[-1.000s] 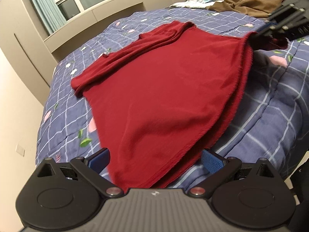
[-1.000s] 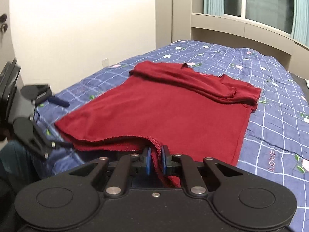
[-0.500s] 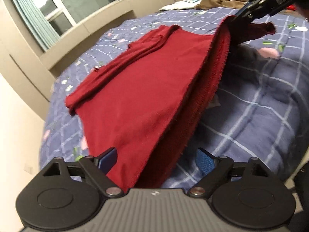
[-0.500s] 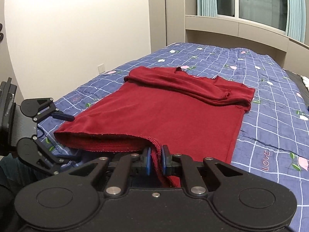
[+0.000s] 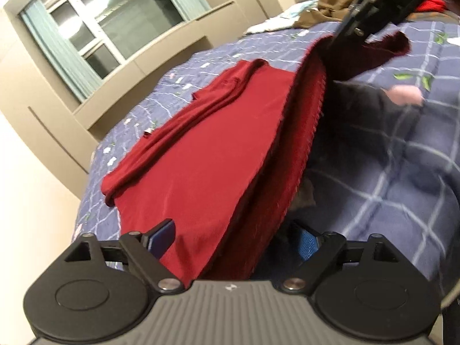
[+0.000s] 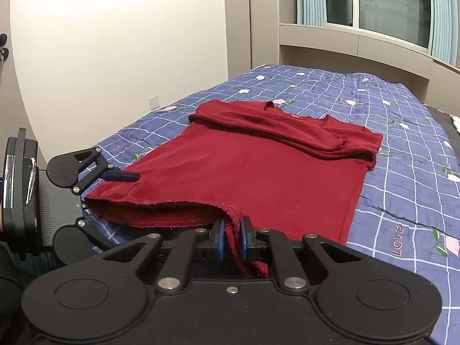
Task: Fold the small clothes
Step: 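Lift the hem with both tools and fold it toward the collar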
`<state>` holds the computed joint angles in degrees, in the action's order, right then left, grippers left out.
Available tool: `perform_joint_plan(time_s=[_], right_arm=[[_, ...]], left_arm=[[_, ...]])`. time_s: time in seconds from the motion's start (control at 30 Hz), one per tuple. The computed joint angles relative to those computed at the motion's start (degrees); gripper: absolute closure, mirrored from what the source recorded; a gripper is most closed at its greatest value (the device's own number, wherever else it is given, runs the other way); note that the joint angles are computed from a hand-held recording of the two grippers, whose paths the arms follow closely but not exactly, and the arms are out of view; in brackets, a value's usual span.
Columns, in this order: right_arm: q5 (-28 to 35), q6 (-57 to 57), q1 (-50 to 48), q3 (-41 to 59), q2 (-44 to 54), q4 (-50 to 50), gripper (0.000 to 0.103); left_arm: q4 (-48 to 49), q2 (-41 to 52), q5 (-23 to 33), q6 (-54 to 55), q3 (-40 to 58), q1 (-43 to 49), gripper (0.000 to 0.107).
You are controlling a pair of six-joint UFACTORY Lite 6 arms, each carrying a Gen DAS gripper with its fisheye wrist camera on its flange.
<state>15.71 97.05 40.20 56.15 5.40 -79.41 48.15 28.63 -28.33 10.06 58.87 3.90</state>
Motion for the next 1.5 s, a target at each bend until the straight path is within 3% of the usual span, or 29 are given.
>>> perform_joint_plan(time_s=[0.17,0.43,0.47,0.5,0.57,0.7,0.87,1.07,1.2,1.27,1.5], right_arm=[[0.19,-0.14,0.36,-0.83,-0.46,0.27,0.091],[0.42,-4.06,1.64,-4.67,-2.44,4.94,0.091],[0.57,-4.73,2.0,-5.24,-2.44,5.72,0.091],[0.63,-4.65,2.35,-5.84,-2.43,5.7,0.09],[1.23,-3.36,3.47,-6.82,-1.97,4.52,0.086],[3.0,-0.43,6.0,-7.65,-0.44,0.72,0.073],[3.76,6.39,9.07,-5.02,3.82,-8.12,0.046],[5.4,11.54,11.45,3.29,13.08,-16.88,0.035],[8.04,6.74,12.71,9.01,18.78,-14.47,0.035],[9.84,4.25,12.93,9.87,20.02,-12.08,0.042],[19.08,4.14,13.11,2.67,16.55,-6.9,0.067]], left_arm=[[-0.74,-0.24,1.48,0.25,0.78,0.63,0.051],[-13.54,0.49,0.02,19.38,-0.44,4.7,0.052],[-13.07,0.25,-0.26,19.62,-0.76,5.48,0.057],[-10.78,0.19,-0.12,17.82,-0.45,6.35,0.075],[-2.81,0.19,1.46,10.0,1.15,7.86,0.093],[11.09,0.63,3.68,-5.1,4.81,9.07,0.099],[22.49,0.0,4.49,-17.61,7.24,9.52,0.1],[43.11,0.65,4.24,-41.82,13.94,9.68,0.101],[55.27,2.3,2.71,-57.37,19.6,9.62,0.101],[59.34,3.15,1.86,-62.69,21.97,9.71,0.101],[60.55,3.23,1.47,-62.64,21.67,10.43,0.102]])
